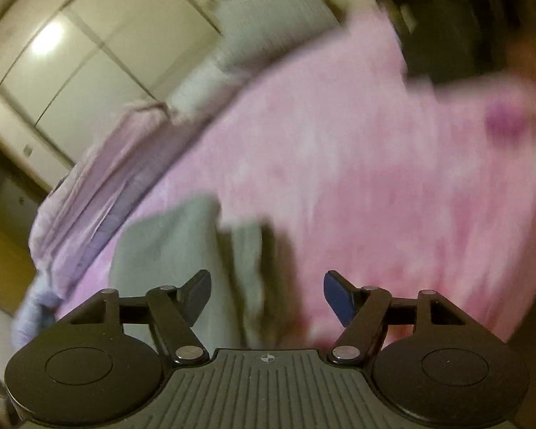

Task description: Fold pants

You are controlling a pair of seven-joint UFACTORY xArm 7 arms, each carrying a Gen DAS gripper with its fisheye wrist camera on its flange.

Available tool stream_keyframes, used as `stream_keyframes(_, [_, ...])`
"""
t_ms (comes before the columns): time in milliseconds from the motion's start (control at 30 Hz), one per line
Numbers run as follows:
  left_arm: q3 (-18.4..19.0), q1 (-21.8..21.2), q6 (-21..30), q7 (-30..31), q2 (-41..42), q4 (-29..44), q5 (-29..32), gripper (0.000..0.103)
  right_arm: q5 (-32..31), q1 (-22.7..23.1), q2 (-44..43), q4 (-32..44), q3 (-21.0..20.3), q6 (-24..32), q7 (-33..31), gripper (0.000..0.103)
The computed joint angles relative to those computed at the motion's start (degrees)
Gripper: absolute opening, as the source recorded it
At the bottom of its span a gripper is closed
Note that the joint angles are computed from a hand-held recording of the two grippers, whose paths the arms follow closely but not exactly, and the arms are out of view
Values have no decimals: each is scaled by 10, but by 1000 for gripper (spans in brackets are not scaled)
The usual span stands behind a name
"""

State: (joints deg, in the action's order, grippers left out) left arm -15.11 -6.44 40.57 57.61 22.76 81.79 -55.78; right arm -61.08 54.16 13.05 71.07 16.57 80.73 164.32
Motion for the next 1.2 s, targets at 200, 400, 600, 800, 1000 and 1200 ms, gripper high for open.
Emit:
stream_keyframes(200, [-11,-12,-3,-40,58,89,25,40,-167,-92,-83,-130,-22,-208,81,53])
stream_keyframes(400, [-47,-18,-26,-45,93,117,12,40,-204,-142,-59,-128,-20,-266,96,9])
stream_keyframes(600, [-50,-55,-127,9,74,62,48,39,-2,-102,33,28,5,-85,-160,9])
stream_keyframes(800, [-78,-45,-185,41,50,37,77,33,61,-43,89,137,-43,38,-305,42])
stream_keyframes(1000, [-118,-63,-161,153,57,64,58,23,-25,-31,122,177,-84,2,-449,42])
stream_keyframes(1200, [-59,-169,-217,81,133,91,205,17,12,-72,132,117,-111,-129,-468,41])
